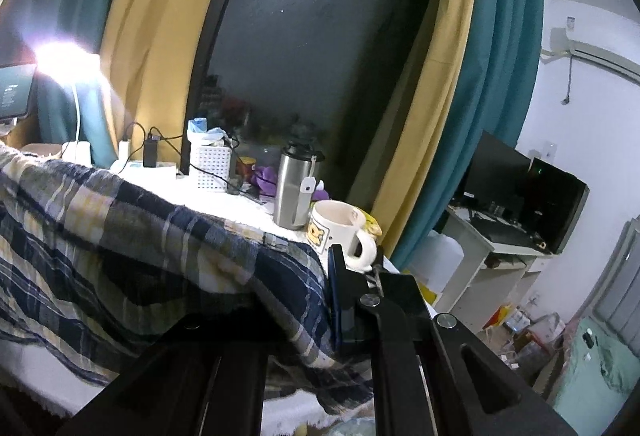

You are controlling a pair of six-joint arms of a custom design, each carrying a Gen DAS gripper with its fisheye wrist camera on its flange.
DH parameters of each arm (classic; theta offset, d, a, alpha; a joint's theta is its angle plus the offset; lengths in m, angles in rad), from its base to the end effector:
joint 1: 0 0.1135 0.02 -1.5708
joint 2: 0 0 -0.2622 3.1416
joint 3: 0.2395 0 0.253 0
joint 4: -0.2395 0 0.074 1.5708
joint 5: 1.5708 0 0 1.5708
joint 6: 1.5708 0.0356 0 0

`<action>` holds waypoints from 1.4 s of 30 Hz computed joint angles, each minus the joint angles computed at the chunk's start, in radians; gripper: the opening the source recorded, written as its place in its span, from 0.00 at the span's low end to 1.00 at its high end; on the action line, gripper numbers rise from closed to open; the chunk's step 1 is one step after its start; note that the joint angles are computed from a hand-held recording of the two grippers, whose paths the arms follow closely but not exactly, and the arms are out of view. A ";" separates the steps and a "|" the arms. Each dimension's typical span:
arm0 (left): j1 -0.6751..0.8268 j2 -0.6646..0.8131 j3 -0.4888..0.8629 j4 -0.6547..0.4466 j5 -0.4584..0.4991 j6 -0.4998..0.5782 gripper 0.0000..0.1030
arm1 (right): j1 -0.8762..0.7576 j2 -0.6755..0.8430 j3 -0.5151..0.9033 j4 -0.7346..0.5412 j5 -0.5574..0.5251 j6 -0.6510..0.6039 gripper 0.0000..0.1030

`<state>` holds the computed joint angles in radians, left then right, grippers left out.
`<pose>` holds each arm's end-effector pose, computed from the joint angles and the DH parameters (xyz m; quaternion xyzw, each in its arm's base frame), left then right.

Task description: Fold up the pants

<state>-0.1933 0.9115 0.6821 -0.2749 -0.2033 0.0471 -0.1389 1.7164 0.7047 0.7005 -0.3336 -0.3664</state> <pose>0.2052 -0.0328 0.2707 0.0515 0.8567 0.0502 0.5107 0.3401 -0.0358 0.1634 -0.1876 0.7807 -0.0153 0.5959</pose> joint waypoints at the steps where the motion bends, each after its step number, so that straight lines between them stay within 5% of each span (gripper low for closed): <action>1: 0.019 0.016 0.005 0.014 0.017 0.010 0.02 | 0.007 0.013 0.025 -0.016 0.006 0.004 0.09; 20: 0.224 0.579 0.287 0.198 0.219 0.106 0.02 | 0.147 0.366 0.532 -0.309 0.187 0.016 0.09; 42: 0.311 1.264 0.831 0.063 0.277 0.102 0.07 | 0.239 0.881 1.297 -0.814 0.329 0.013 0.09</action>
<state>0.1177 2.1753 1.5130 -0.2119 0.0741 0.1491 0.1005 2.5978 2.0017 -0.1134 -0.0042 -0.3537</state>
